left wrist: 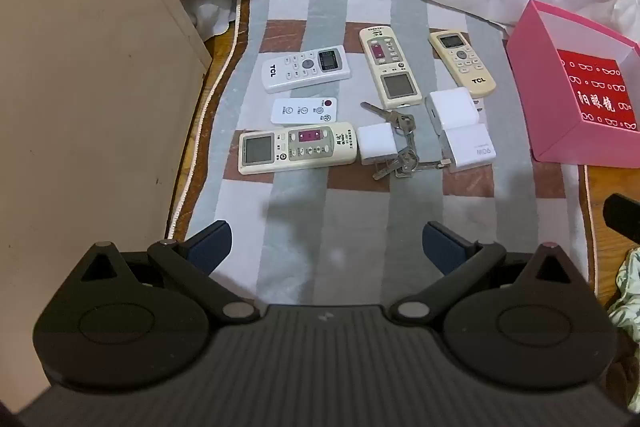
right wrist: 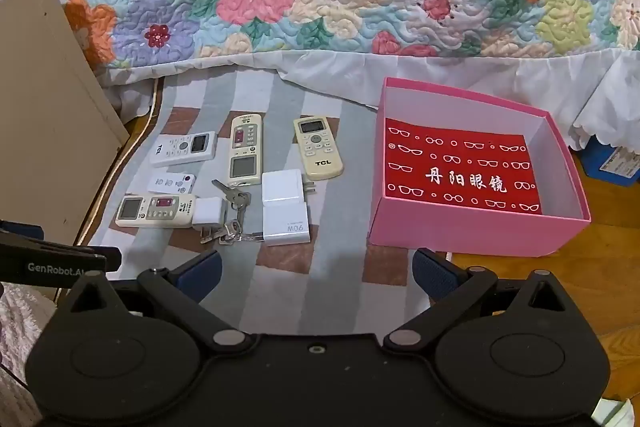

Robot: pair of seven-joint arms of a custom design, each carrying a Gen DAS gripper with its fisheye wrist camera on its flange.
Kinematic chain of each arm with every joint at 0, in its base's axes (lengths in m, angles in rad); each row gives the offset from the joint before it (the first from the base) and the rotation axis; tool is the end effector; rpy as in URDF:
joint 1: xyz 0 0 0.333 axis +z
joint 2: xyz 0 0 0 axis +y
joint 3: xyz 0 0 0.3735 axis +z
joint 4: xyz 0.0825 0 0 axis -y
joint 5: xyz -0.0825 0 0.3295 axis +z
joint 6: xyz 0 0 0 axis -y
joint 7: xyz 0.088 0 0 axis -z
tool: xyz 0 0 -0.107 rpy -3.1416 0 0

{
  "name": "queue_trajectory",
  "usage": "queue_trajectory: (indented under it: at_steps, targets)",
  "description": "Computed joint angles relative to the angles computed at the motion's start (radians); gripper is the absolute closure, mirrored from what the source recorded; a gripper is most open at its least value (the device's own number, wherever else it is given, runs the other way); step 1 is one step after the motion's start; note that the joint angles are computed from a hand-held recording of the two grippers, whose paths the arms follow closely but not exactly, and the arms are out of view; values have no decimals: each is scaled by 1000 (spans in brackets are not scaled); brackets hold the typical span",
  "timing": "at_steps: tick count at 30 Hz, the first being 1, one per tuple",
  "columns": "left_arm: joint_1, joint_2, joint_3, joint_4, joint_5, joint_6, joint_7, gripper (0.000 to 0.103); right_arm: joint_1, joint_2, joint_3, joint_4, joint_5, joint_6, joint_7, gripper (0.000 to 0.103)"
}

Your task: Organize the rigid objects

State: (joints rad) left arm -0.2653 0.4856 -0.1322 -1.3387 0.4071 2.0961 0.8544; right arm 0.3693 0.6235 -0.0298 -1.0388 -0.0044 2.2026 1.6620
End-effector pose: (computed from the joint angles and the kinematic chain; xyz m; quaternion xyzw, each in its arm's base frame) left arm 0.6622 -0.2313 0.5474 -0.7529 0.6243 -0.0962 0.1848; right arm 0.7054 0.2582 0.5937 -0.7641 0.5872 -0.1522 0.2195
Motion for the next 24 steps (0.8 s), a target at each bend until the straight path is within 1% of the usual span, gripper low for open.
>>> queue_trajectory:
  at_steps: [13, 14, 16, 20, 21, 24]
  targets:
    - [0, -3, -2, -4, -8, -3, 1, 0, 8, 11, -3, 26, -6, -24, 9, 0]
    - [-1, -3, -1, -4, -7, -3, -1, 0, 1, -3, -2, -7, -4, -10, 4, 0]
    - [-3, -3, 0, -6, -2, -2, -6, 0, 0, -11, -2, -31, -4, 3, 4, 0]
    - [-6, -5, 1, -4, 5, -9, -8, 0, -3, 4, -4, 0, -7, -21, 2, 0]
    - [-6, -8, 1, -10, 7, -6, -10, 0, 3, 22, -9, 38, -15, -48, 9, 0]
    - [-2, 1, 2, 1, 5, -6, -7, 0, 5, 30, -10, 58, -19, -67, 15, 0]
